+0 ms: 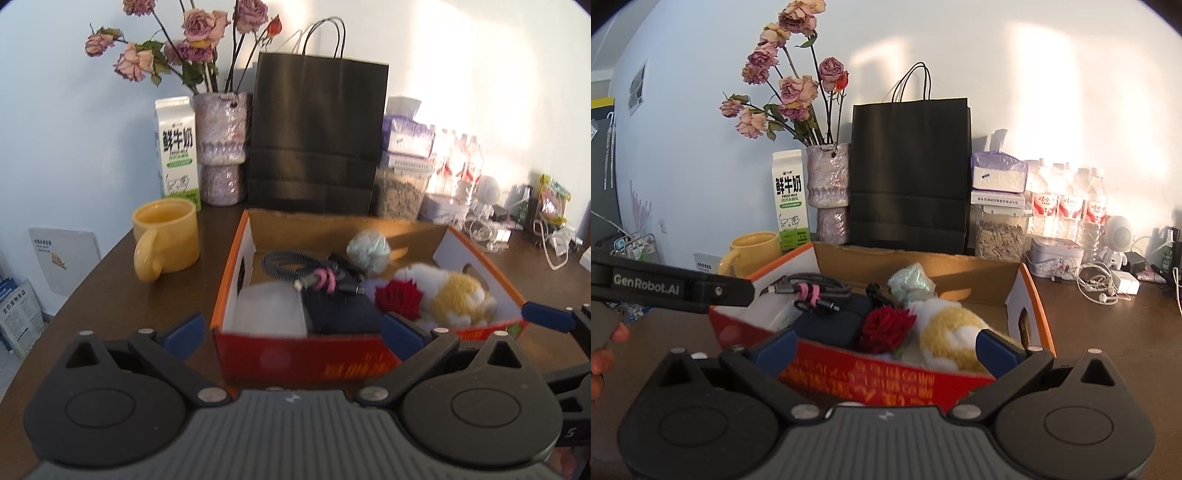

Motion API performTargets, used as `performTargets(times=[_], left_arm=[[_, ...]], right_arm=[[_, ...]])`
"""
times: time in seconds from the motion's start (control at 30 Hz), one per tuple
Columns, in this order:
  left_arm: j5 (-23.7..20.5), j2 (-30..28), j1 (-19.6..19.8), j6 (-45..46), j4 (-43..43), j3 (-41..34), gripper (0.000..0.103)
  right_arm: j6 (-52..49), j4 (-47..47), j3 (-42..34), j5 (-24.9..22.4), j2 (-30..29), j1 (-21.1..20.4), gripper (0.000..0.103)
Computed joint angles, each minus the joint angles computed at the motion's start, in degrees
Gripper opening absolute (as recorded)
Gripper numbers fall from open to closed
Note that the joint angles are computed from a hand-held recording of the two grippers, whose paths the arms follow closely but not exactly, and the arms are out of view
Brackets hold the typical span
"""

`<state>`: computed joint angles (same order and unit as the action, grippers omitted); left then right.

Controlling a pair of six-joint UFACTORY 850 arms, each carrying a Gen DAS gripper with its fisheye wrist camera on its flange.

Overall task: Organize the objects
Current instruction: 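Withdraw both grippers from the box toward the remaining items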

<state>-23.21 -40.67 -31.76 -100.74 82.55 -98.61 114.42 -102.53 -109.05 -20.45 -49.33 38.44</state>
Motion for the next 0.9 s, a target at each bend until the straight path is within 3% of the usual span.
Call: performTargets(times=[0.13, 0.37, 0.9], left_arm=[[-0.98, 1.15, -0.52, 4.04, -4.42, 2.32, 0.103], [0.56, 4.25, -1.12, 3.17, -4.89, 8.64, 0.103], [0.76, 5.2, -1.91, 8.98, -12.58, 11.89, 0.103]], right_arm=[[2.95, -2.25, 4.37, -0.33, 2.41, 0.49, 0.103], [10.09, -8.08, 11.32, -1.09, 6.28, 1.17, 0.103], [15.23, -10.42, 18.86, -1.72, 10.07, 1.69, 0.103]])
